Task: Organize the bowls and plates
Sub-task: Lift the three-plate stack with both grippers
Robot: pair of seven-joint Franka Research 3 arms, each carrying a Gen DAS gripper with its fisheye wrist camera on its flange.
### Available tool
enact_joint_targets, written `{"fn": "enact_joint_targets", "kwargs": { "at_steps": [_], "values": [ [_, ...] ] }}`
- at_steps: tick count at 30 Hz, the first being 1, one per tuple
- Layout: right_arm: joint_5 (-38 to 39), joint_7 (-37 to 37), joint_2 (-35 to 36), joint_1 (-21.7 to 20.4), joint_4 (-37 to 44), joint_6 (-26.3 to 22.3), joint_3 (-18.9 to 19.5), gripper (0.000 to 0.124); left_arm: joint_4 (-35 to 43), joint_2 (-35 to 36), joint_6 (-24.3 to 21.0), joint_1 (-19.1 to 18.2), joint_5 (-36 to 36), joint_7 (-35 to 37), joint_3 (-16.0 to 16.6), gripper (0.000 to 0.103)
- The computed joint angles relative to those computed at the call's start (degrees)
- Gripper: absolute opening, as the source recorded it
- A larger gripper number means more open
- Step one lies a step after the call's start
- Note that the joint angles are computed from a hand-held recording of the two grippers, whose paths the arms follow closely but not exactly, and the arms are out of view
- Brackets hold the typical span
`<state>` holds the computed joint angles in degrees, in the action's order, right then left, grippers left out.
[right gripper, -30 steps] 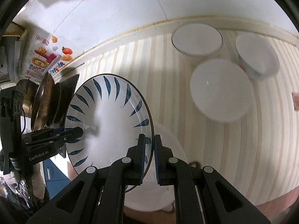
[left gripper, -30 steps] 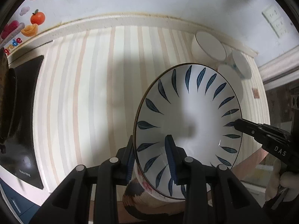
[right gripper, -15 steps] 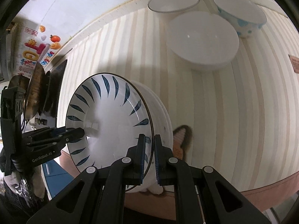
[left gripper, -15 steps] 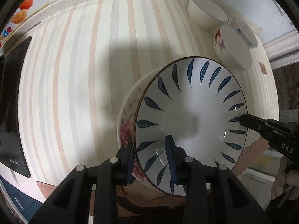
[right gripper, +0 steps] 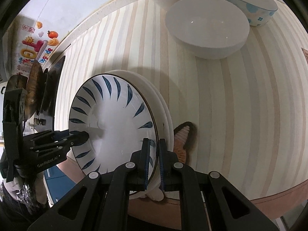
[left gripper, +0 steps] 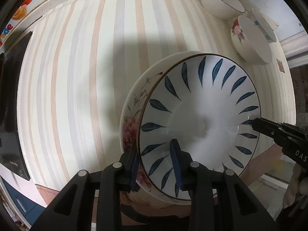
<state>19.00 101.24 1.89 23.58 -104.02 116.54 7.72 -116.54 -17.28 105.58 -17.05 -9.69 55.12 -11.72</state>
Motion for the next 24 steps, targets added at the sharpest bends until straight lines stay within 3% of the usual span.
{"fn": "enact_joint_targets", "kwargs": {
  "at_steps": [24],
  "values": [
    [1.8,-2.4,3.2,-0.5,4.2,-3.4,-0.4,0.014,-2.7,-3.3,0.7,-0.6,2.3,-10.8,-0.9,0.03]
  ]
}}
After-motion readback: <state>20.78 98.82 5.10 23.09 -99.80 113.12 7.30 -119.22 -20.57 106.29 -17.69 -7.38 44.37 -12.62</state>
